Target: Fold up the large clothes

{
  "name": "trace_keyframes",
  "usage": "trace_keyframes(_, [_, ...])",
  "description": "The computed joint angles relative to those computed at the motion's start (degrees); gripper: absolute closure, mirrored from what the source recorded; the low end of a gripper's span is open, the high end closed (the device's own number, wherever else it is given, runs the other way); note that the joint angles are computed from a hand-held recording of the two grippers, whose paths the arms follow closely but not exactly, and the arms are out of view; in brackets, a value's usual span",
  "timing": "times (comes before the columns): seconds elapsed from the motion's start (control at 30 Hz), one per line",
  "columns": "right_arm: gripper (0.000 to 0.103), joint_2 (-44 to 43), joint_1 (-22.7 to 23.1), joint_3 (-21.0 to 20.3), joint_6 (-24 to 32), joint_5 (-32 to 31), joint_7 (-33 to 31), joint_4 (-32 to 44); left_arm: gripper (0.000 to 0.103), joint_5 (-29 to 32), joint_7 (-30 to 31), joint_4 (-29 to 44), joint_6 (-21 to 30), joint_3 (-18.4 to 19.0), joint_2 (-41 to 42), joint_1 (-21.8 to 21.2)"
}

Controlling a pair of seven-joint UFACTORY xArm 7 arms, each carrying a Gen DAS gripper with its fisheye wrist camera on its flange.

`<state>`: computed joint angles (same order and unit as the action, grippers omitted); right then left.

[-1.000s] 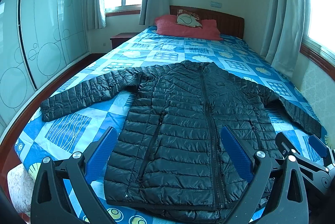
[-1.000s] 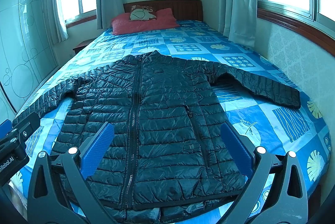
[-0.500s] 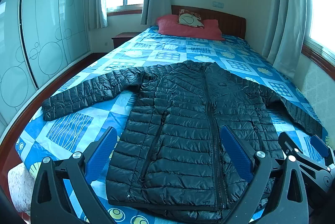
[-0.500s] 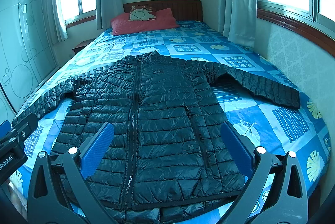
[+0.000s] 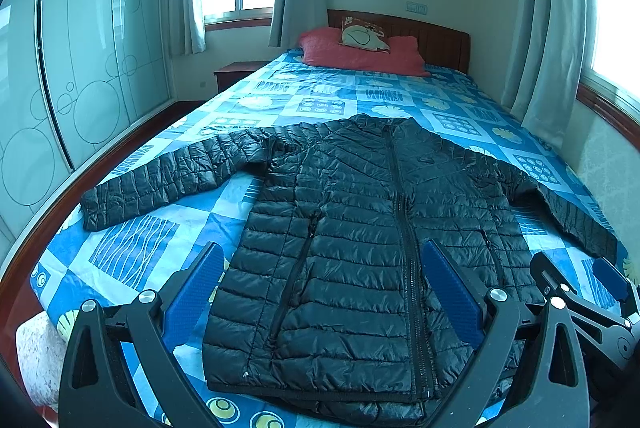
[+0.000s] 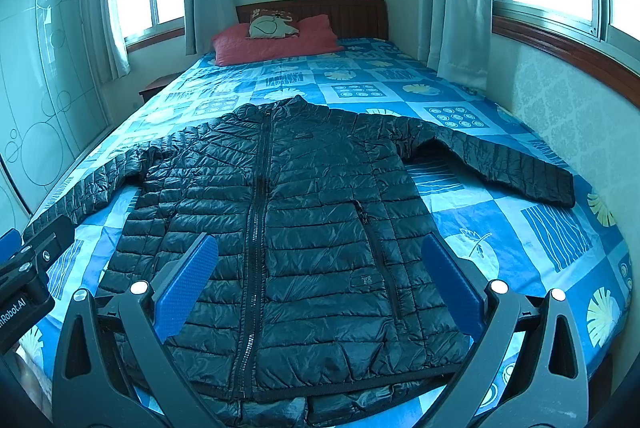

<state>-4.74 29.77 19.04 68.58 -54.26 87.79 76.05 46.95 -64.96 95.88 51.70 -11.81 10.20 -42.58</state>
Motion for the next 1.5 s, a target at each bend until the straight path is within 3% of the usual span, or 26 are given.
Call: trace_keyframes(1.5, [0.002, 0.8, 0.9, -0.2, 0.5, -0.2, -0.1, 0.8, 0.005, 0.1, -0.4, -0.5, -0.1, -0.1, -0.1, 0.0])
